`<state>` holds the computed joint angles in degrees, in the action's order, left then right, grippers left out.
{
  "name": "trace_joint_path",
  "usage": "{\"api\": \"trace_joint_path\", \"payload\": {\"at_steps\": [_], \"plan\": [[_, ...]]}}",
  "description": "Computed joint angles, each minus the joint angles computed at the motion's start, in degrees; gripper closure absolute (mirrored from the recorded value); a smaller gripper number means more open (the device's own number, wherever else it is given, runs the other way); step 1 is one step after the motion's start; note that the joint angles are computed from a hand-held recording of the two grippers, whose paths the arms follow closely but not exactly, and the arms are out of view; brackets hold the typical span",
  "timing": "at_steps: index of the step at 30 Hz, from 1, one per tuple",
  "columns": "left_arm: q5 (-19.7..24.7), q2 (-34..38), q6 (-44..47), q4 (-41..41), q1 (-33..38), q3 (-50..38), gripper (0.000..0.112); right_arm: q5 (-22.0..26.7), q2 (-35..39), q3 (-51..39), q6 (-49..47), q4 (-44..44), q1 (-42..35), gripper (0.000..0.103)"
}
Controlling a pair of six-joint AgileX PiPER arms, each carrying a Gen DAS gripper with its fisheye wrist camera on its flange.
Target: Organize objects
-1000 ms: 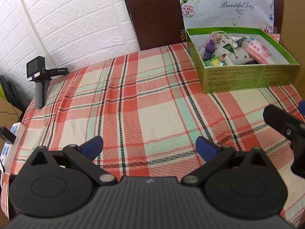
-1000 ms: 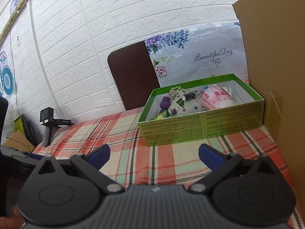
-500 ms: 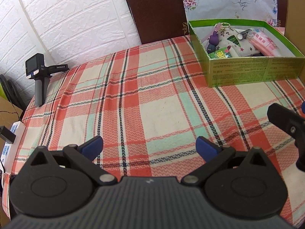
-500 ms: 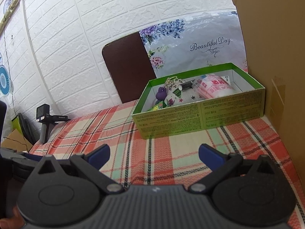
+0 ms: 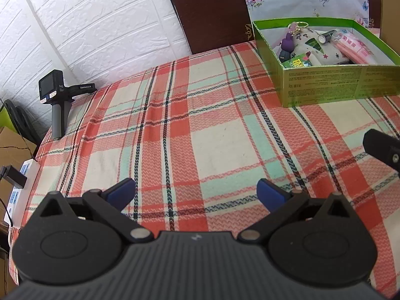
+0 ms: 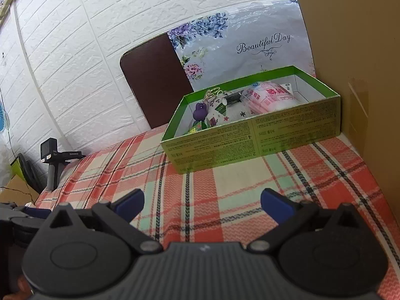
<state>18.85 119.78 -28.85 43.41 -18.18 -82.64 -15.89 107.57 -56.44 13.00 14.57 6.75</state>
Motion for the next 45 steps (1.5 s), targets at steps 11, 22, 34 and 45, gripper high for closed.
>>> {"api": "trace_joint_path", "payload": {"at_steps": [11, 22, 34, 45], "plan": [[0.7, 0.8, -3.3, 3.3, -0.1, -0.4, 0.009, 0.4, 0.4, -0.2, -0.1, 0.5, 0.2, 0.0], [1.6, 1.9, -2.1, 2.2, 0.0, -1.6, 0.009, 1.3, 1.3, -1.2, 0.3, 0.3, 0.2, 0.0], [2.1, 2.7, -0.8, 1.0, 0.0, -2.8, 0.009, 1.9, 2.2, -2.4, -1.2, 2.2, 0.5, 0.0], [2.6, 3.9, 1.1, -1.1, 0.4, -4.3, 0.009, 2.6, 3.3, -3.5, -0.3, 1.1, 0.3, 0.0]]}}
